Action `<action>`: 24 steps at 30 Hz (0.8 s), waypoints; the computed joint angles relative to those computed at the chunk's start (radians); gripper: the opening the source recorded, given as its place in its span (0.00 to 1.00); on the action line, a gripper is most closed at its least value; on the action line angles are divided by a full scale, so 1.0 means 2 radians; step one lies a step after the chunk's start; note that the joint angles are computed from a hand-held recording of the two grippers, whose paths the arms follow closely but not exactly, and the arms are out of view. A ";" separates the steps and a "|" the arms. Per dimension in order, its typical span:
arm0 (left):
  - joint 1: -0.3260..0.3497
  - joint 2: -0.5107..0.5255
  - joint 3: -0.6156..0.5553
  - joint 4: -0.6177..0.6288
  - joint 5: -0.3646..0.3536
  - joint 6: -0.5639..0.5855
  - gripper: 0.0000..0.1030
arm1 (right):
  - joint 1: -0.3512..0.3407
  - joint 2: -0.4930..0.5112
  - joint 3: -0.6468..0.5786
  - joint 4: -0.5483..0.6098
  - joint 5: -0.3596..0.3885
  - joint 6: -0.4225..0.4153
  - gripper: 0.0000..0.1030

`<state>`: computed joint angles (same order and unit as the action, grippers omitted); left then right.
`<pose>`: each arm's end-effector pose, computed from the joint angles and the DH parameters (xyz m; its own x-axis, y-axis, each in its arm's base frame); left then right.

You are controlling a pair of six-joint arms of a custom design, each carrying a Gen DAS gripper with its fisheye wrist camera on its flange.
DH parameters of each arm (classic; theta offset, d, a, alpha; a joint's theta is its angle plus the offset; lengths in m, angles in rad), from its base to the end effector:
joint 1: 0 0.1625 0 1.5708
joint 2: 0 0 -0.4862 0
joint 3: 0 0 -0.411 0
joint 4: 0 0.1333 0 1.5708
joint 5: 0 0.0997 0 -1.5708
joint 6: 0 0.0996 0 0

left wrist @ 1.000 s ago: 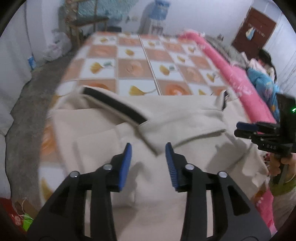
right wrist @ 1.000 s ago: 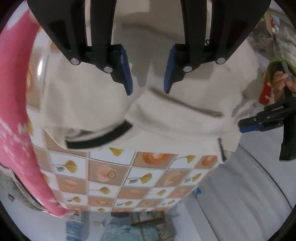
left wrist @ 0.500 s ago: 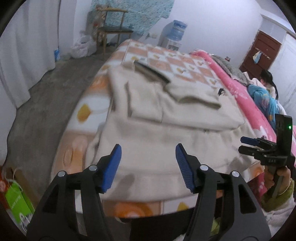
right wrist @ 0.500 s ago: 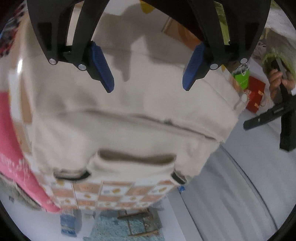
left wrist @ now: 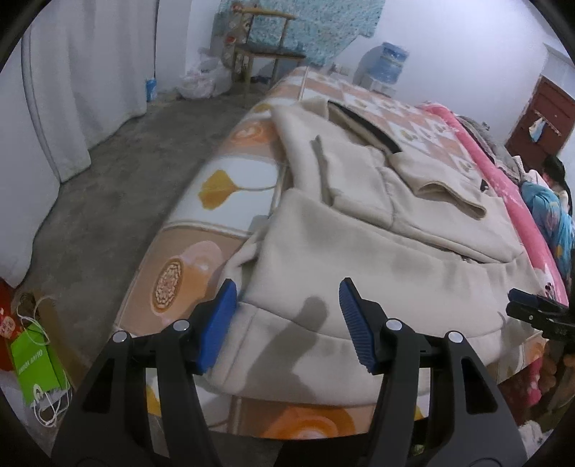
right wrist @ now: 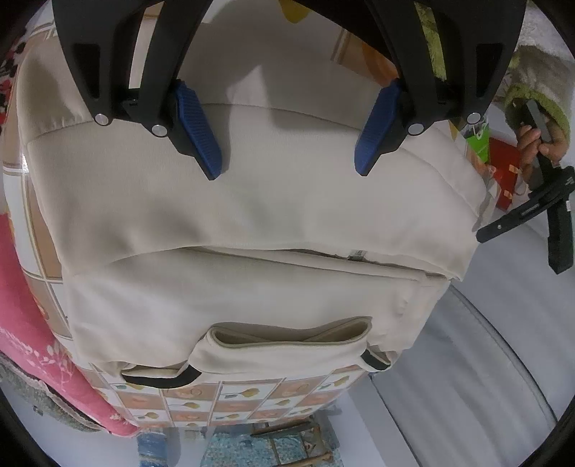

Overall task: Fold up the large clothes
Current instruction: 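Withdraw both open grippers from the folded jacket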

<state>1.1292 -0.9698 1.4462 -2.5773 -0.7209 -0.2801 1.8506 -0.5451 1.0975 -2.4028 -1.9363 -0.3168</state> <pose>-0.1364 -0.7755 0.3687 -0.8314 -0.2745 -0.4831 0.1445 0.7327 -0.6651 0.3389 -0.8256 0.1370 -0.7961 -0.4428 0.4124 -0.5403 0.8270 -0.1552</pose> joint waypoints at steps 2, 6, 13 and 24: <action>0.009 -0.004 -0.001 0.000 -0.028 -0.008 0.54 | 0.000 -0.001 0.002 -0.003 0.001 0.000 0.72; 0.017 -0.016 0.013 -0.050 -0.087 0.007 0.54 | 0.000 0.000 0.002 -0.002 -0.003 -0.002 0.72; 0.042 -0.012 0.005 -0.086 -0.169 0.007 0.48 | 0.002 0.003 0.000 -0.004 -0.008 -0.003 0.72; 0.047 0.006 -0.019 -0.086 -0.188 0.051 0.37 | 0.004 0.005 -0.002 -0.006 -0.017 -0.008 0.73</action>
